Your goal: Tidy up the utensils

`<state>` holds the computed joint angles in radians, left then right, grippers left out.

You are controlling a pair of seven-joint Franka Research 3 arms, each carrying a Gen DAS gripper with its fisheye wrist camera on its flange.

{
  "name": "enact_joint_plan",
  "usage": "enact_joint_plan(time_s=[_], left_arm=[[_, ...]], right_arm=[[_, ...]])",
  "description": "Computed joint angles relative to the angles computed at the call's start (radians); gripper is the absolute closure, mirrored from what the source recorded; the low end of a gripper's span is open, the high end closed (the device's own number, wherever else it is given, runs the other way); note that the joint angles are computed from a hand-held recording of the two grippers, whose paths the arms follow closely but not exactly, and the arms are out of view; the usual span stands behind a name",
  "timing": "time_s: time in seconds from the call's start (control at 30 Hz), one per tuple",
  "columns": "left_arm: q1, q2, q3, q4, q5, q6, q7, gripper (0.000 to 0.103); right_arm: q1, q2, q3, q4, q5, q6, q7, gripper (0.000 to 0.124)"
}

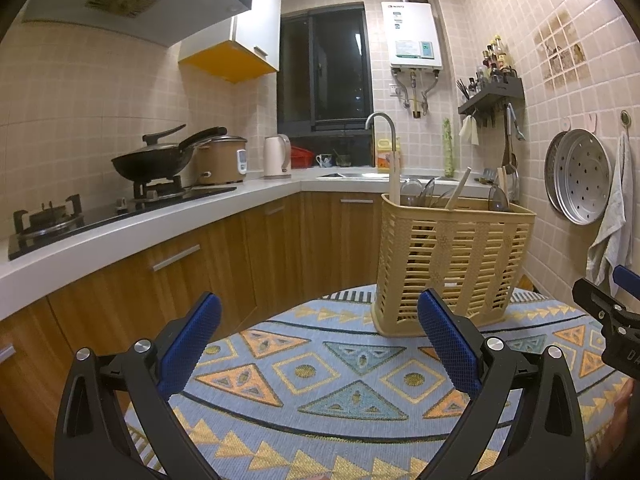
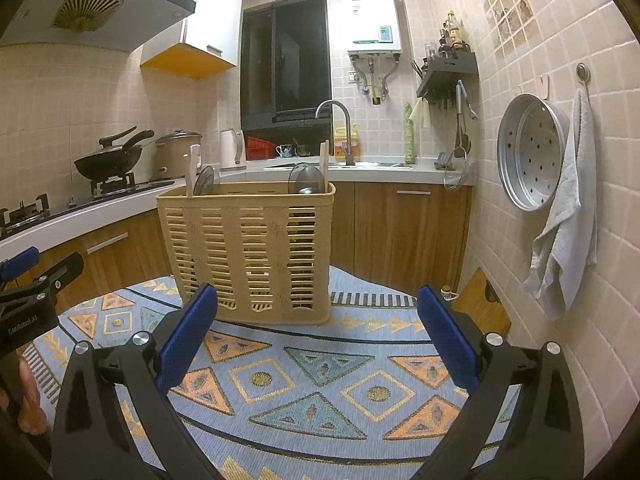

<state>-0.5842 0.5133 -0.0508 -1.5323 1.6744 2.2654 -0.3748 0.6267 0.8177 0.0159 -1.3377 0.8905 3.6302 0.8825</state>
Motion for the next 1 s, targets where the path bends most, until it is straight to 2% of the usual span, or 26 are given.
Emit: enact_joint_plan(time_s=[0.3, 0.6, 1.0], left_arm=[[0.000, 0.008, 0.000, 0.013, -0.015, 0.006, 0.014, 0.008], [-0.005, 0.015, 0.004, 0.024, -0.037, 0.011, 0.029, 0.008], [-0.008, 0.021, 0.009, 0.034, -0.056, 0.015, 0.047, 0.008]], right_arm=[[0.023, 0.014, -0.033, 0.029, 0.041, -0.036, -0.029, 0.028], [0.078, 0.028, -0.122, 0.065, 0.143, -0.103, -0.051, 0.028], [0.110, 0.029, -0.180, 0.047, 0.114, -0.123, 0.017, 0.028]])
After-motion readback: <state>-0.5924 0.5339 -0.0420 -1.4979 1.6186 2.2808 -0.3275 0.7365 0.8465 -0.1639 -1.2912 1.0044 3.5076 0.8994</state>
